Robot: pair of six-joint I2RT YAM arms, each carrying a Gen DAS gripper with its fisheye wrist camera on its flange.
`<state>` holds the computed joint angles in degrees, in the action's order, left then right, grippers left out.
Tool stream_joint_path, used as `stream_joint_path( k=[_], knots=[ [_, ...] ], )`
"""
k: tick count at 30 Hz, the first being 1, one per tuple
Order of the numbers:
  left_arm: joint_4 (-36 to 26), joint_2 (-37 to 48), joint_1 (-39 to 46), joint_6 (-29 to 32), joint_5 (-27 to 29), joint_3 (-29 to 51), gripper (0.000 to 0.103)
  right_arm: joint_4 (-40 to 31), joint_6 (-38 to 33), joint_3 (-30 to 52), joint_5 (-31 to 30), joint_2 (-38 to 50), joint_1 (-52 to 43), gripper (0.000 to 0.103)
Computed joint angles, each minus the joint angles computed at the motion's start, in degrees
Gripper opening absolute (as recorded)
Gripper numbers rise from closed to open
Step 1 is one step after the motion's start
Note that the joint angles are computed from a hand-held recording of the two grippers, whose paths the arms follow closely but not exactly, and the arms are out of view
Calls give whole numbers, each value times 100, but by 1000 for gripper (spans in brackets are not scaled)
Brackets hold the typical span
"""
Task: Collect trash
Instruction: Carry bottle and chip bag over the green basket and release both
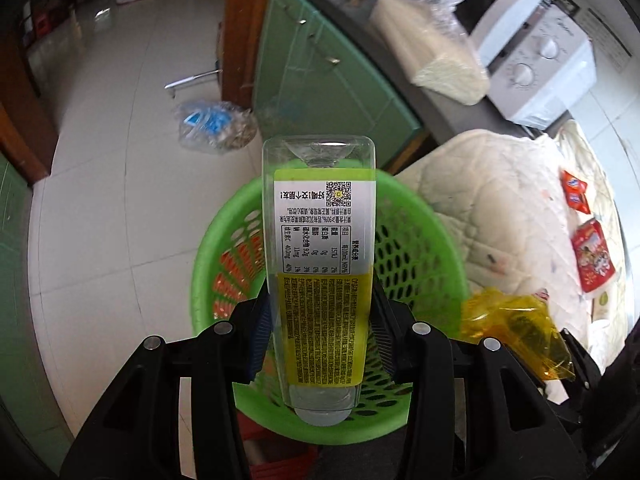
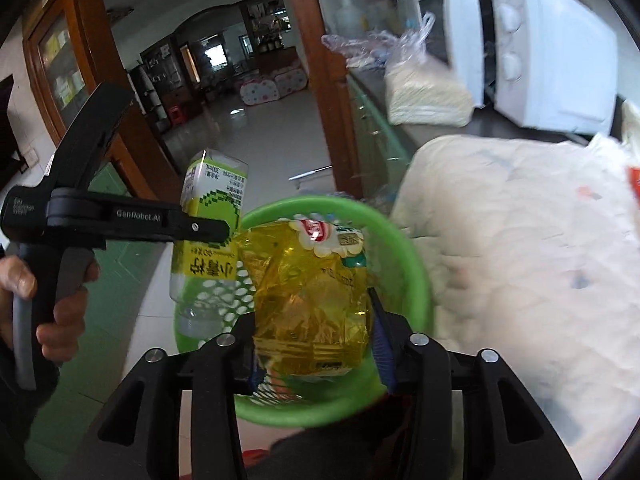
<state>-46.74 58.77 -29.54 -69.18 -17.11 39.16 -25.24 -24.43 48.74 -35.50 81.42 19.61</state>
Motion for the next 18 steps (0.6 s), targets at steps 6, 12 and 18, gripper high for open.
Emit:
stream_joint_path(
  k=[6, 12, 18],
  knots=[
    [139, -177, 149, -5, 73, -279, 52, 252, 131, -321, 112, -77, 244, 69],
    [63, -123, 0, -92, -88, -114, 63, -258, -232, -380, -35, -497, -132, 74],
    [-22, -43, -300, -200, -270, 117, 68, -1031, -1028, -236, -436, -905, -1235, 79]
  ],
)
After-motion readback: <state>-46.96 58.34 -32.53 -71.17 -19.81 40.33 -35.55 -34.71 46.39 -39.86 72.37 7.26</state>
